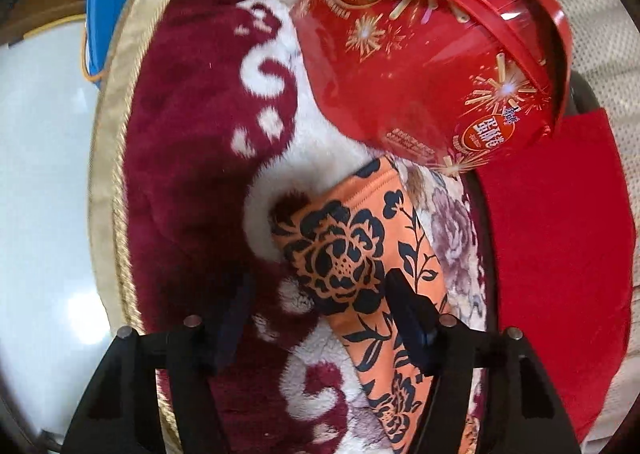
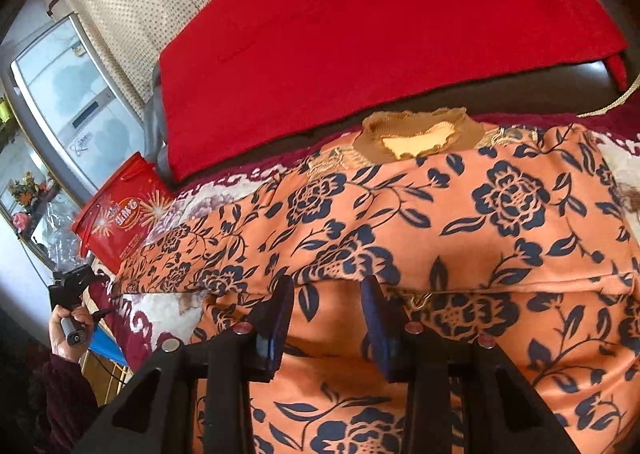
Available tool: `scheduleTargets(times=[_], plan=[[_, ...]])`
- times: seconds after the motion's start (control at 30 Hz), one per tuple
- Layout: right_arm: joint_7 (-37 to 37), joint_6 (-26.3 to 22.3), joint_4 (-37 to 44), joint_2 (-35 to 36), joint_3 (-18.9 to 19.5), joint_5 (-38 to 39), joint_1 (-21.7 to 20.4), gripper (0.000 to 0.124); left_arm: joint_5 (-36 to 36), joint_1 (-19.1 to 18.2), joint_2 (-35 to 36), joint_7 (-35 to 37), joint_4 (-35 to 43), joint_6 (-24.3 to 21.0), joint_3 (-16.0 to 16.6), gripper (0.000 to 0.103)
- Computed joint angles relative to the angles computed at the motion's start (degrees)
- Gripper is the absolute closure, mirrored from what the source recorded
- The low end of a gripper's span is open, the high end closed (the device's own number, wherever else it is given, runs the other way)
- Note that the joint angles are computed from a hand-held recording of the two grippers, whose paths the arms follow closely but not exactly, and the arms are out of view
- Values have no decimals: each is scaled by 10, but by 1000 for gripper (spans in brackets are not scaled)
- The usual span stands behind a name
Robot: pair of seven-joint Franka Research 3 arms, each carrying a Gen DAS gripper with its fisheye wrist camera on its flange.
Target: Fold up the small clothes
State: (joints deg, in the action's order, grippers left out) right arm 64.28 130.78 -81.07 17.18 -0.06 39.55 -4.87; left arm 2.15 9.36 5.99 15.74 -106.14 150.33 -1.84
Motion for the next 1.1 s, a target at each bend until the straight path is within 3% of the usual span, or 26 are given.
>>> scheduleTargets(times=[0.33,0.4,0.43,0.47,0.57,0.73,0.87,1.0,1.1], plan=[[-28,26,-3,5,9,17,1,85,49,-5,37,-19,37,25,6,37],[-31,30,-5,5,8,23,0,85,79,-9,39,-31,39,35,12,57],[-33,34,-8,5,8,30,-3,85,85,-9,41,-29,42,35,11,76],[-35,39,-10,5,8,36,-5,85,82,-8,46,-23,45,43,8,83],[-38,48,-12,6,6,47,-11,85,117,-19,57,-32,64,39,13,92],[-45,81,-20,5,4,73,-26,85,255,-61,74,-76,124,14,27,94],[-48,109,-26,6,1,94,-37,85,281,-80,91,-17,178,24,3,94],[-26,117,-19,13,-2,96,-45,85,316,-135,157,81,301,0,-16,94],[-18,119,-16,14,0,106,-53,85,288,-172,234,193,421,-14,-46,94]])
